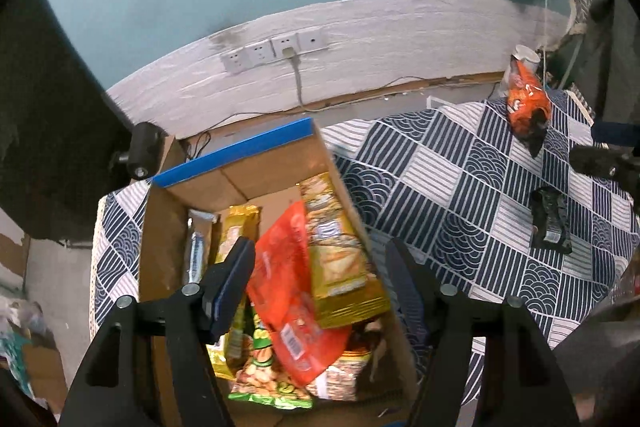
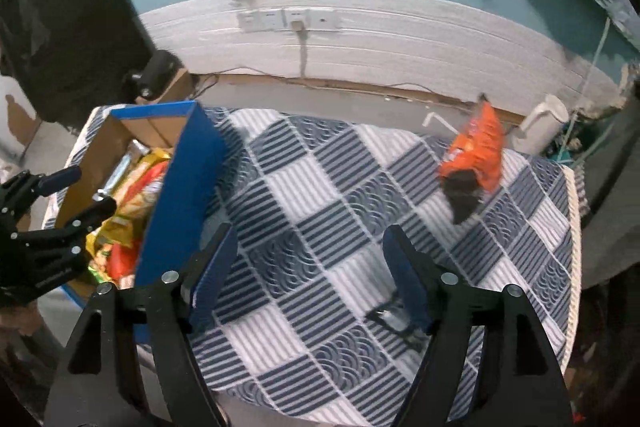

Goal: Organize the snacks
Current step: 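Withdraw both tools from the box toward the black bag and orange bag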

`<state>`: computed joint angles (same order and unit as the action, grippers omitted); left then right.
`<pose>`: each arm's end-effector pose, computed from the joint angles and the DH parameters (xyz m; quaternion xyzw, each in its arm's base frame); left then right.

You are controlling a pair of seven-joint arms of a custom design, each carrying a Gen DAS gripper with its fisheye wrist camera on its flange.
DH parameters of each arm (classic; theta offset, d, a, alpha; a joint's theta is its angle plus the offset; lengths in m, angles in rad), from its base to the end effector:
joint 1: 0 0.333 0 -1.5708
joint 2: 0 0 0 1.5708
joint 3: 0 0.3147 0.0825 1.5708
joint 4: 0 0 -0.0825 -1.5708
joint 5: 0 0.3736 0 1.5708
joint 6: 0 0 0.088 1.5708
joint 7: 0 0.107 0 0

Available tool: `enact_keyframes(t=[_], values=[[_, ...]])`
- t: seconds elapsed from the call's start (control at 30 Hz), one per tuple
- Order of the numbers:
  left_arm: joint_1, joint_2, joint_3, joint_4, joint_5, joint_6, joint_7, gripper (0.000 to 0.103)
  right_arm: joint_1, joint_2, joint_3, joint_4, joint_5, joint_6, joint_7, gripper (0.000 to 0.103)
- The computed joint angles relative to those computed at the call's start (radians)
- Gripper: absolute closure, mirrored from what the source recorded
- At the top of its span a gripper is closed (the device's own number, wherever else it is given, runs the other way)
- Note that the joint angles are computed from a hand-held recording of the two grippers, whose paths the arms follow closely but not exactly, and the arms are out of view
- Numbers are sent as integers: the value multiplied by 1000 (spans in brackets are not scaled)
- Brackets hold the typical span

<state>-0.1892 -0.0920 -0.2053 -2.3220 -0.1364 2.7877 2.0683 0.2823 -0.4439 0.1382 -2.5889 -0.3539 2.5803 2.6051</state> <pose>0.4913 -0.1996 0.4449 -0.3693 0.8874 -0.2068 0.1828 0.3828 0.1797 0.4560 -0.5525 0.7930 -0.1649 0.1967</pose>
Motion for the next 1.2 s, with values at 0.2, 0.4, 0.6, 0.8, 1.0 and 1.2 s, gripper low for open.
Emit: enact_keyframes(t=[0.2, 0.4, 0.6, 0.8, 1.0, 1.2], values=[[-18, 2, -23, 0, 44, 3, -47, 31, -17, -99, -27, -84, 14, -36, -21, 25], [-48, 10, -47, 12, 89, 3, -87, 25, -37, -161, -84, -157, 61, -63, -84, 25], [-89, 61, -70, 77, 155, -48, -112, 23, -93, -202, -159, -211, 132, -58, -166, 25], [-134, 175, -62, 214, 284, -133, -201, 23, -155, -144, -235, -195, 203, -25, -292, 24], [-163, 300, -44, 363, 252, -198, -232, 23, -172, -1, -325, -155, 352, 83, -436, 24], [-199, 421, -14, 482, 251, -225, -271, 23, -103, 154, -426, -128, 650, 237, -623, 24]])
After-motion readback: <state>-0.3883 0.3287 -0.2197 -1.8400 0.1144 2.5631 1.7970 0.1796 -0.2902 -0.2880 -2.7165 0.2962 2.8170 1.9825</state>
